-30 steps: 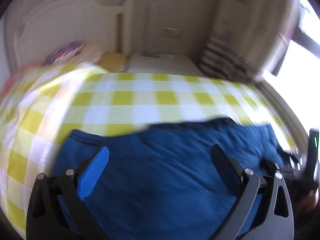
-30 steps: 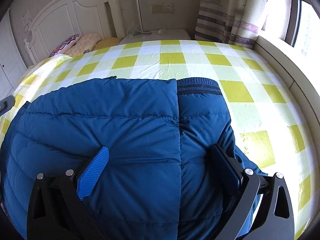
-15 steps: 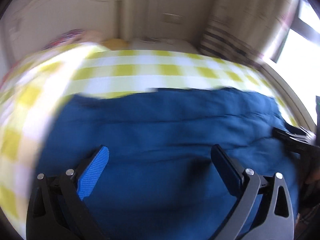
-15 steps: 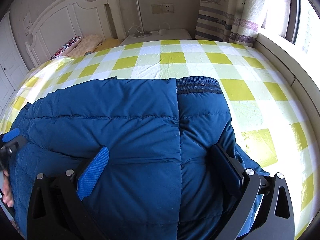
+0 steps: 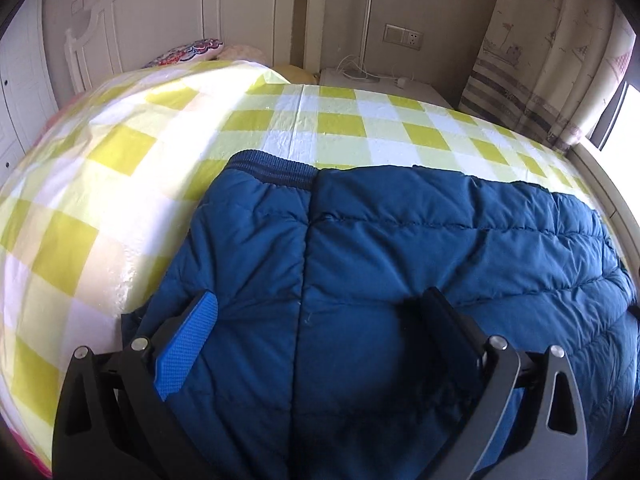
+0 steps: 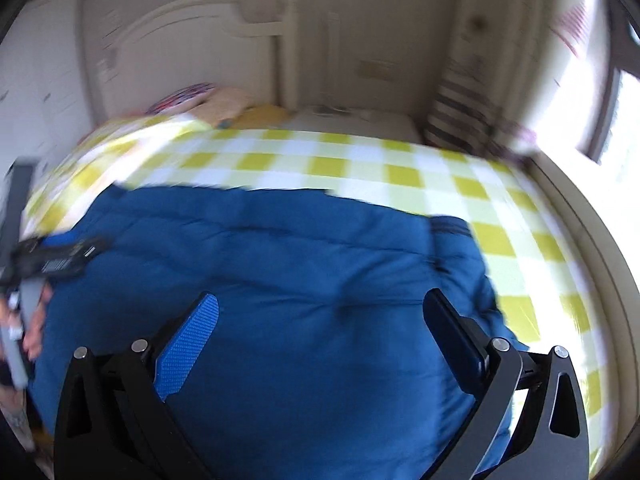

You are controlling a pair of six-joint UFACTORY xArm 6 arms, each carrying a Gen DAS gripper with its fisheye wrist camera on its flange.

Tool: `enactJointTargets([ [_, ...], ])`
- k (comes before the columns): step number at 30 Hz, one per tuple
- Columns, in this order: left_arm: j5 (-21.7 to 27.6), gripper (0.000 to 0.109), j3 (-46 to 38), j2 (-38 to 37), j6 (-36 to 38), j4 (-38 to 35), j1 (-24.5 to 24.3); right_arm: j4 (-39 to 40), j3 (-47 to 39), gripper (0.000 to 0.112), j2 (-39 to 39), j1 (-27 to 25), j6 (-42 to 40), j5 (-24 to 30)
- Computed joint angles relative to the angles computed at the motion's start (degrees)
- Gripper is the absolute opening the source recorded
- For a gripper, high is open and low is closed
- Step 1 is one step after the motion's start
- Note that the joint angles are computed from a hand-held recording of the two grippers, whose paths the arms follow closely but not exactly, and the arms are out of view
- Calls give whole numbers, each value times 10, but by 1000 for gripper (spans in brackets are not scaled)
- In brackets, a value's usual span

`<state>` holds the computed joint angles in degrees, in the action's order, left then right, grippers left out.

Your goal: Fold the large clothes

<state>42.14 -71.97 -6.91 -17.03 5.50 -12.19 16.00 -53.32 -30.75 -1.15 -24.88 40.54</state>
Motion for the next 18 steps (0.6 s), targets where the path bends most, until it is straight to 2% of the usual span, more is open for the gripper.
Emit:
enactJointTargets([
  [2,-1,101,-4,6,1,2,1,-6,18,98,-14,32,-27,19],
  [3,-1,101,-3,4,0,3,1,-31,39,98,-19,50,-25,3],
  [4,-2,101,-3,5,1,1,1,-32,47,98,-22,52,-28,-7],
  [5,-2,101,-2,4,5,-5,3,-8,39,98,-15,42,-38,6],
  [7,-1,101,-1,2,6,-9,3,20,19,98,-2,11,-53,31],
  [12,-3,101,0,1,3,-8,1,72,17,98,3,-114,-35,36],
  [16,-2,101,-1,2,0,-2,0,111,26,98,6,-166,-33,42],
  [18,-2,101,-2,3,0,-3,0,128,22,98,13,-168,-36,55],
])
